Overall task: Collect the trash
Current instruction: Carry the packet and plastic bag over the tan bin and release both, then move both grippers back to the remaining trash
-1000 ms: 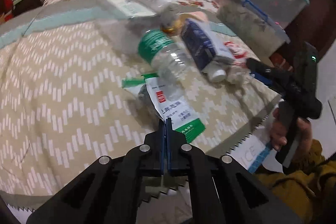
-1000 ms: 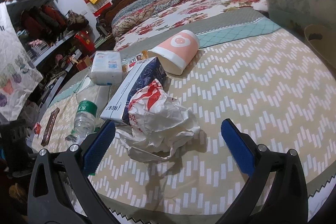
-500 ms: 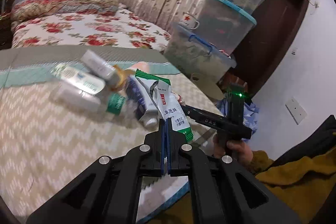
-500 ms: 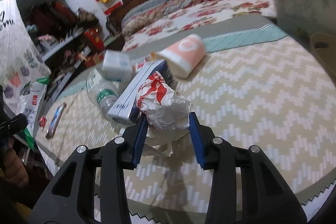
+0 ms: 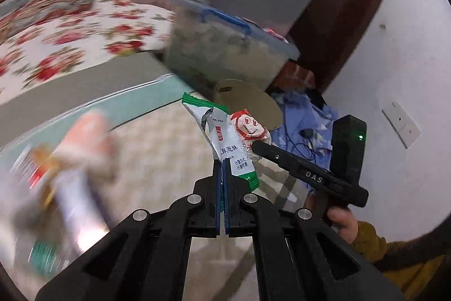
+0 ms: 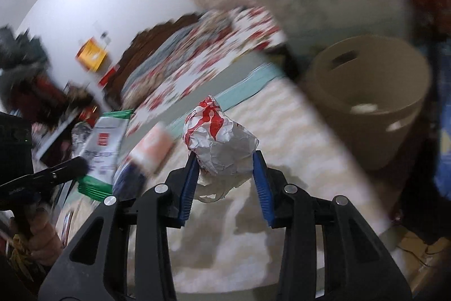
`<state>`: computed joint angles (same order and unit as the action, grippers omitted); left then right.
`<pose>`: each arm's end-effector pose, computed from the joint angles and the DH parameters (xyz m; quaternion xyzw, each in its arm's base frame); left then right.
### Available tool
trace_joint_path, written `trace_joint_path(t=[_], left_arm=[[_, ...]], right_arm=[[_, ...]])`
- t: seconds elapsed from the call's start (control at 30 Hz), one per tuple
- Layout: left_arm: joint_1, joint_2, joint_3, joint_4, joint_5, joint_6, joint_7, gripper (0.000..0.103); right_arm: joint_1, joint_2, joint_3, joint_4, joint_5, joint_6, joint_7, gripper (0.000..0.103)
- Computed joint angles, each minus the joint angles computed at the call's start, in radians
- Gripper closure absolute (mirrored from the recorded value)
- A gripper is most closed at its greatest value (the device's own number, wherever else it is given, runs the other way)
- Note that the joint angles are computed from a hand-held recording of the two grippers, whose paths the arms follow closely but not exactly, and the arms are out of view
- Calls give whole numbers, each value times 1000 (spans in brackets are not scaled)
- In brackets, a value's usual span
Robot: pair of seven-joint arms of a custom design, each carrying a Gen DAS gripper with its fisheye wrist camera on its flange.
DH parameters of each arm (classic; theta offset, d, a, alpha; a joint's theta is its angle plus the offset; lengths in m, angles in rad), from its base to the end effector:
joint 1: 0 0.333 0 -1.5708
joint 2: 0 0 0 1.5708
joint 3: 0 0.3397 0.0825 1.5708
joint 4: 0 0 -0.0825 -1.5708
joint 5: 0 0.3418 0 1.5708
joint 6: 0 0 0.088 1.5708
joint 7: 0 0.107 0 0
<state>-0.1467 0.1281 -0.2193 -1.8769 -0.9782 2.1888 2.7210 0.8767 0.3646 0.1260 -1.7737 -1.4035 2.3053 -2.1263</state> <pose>0.5352 -0.2307 0.5184 0.2609 -0.8662 0.4172 0.0871 0.3717 0.5268 0.4310 -0.3809 0.7763 -0.2044 0.4588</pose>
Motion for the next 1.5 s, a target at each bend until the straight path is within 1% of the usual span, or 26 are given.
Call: trace_joint_path(t=[0.07,0.17,0.2,0.3,0.33,0.37,0.4,0.43,0.47,0.53,0.57,0.6,0.67,0.73,0.8,0.87,0.9,1.0,1.03,1.1,1.2,1.27,1.33,1.4,1.43,1.5], left_arm=[[-56,87,-35,107,62,20,-59,102],[-134,202,-71,242,167,47,-144,102],[-170,252,-79,304,217,56,-188,102],[-244,363,-90,442,319,76,-289,101],[-275,409,-88,501,357,88,-332,101],[-301,451,-86,554,389,97,-375,98],[-323,492,-82,610,422,91,-414,88],[-350,545,-85,675,498,97,-498,71],[-380,563,-53,704,513,84,-525,69],[-395,579,-46,716,563,78,-574,70],[-369,568,-81,687,574,95,-574,70],[-354,530,-82,623,533,119,-538,70],[-305,452,-113,496,484,173,-475,70],[-243,357,-144,351,402,224,-388,70],[-211,280,-149,246,343,266,-322,70],[-155,178,-159,115,232,300,-214,70],[-140,141,-156,71,186,309,-170,70],[-115,32,-126,-59,65,363,-40,69],[-102,-8,-113,-104,8,379,16,69],[-92,-56,-81,-150,-59,382,74,69],[-73,-111,-32,-195,-142,349,123,69],[-45,-147,10,-229,-193,309,152,70],[-17,-176,46,-267,-225,291,171,70],[5,-195,69,-301,-240,292,185,69],[21,-205,85,-321,-245,290,190,69],[52,-219,111,-353,-257,275,199,69]], right_arm=[[-9,-70,-7,-108,-9,-23,92,62],[-58,-153,10,-238,-13,-32,202,62],[-73,-171,18,-267,-9,-40,221,62],[-127,-226,37,-345,13,-59,247,60],[-144,-237,42,-359,13,-58,248,55],[-162,-246,45,-374,22,-59,247,48],[-179,-251,48,-382,31,-50,242,42],[-199,-253,47,-387,41,-28,235,30],[-207,-257,51,-393,52,-34,243,29],[-211,-273,64,-415,44,-66,281,29],[-207,-281,74,-423,40,-95,296,29],[-199,-273,86,-411,43,-125,303,29],[-186,-270,100,-410,18,-152,352,29],[-178,-264,106,-409,-21,-152,408,29],[-165,-239,112,-384,-67,-143,462,29],[-160,-212,109,-348,-90,-115,469,29],[-154,-194,107,-321,-97,-106,459,29],[-139,-110,91,-197,-123,-34,380,29],[-131,-86,82,-166,-131,-11,366,29],[-113,-11,67,-59,-137,52,307,30],[-80,73,47,69,-108,99,199,30],[-61,133,42,164,-58,123,79,30],[-43,171,34,227,-10,135,-3,30],[-27,206,28,282,46,134,-79,30],[-17,222,25,311,78,120,-126,30],[7,236,7,336,113,92,-175,29]])
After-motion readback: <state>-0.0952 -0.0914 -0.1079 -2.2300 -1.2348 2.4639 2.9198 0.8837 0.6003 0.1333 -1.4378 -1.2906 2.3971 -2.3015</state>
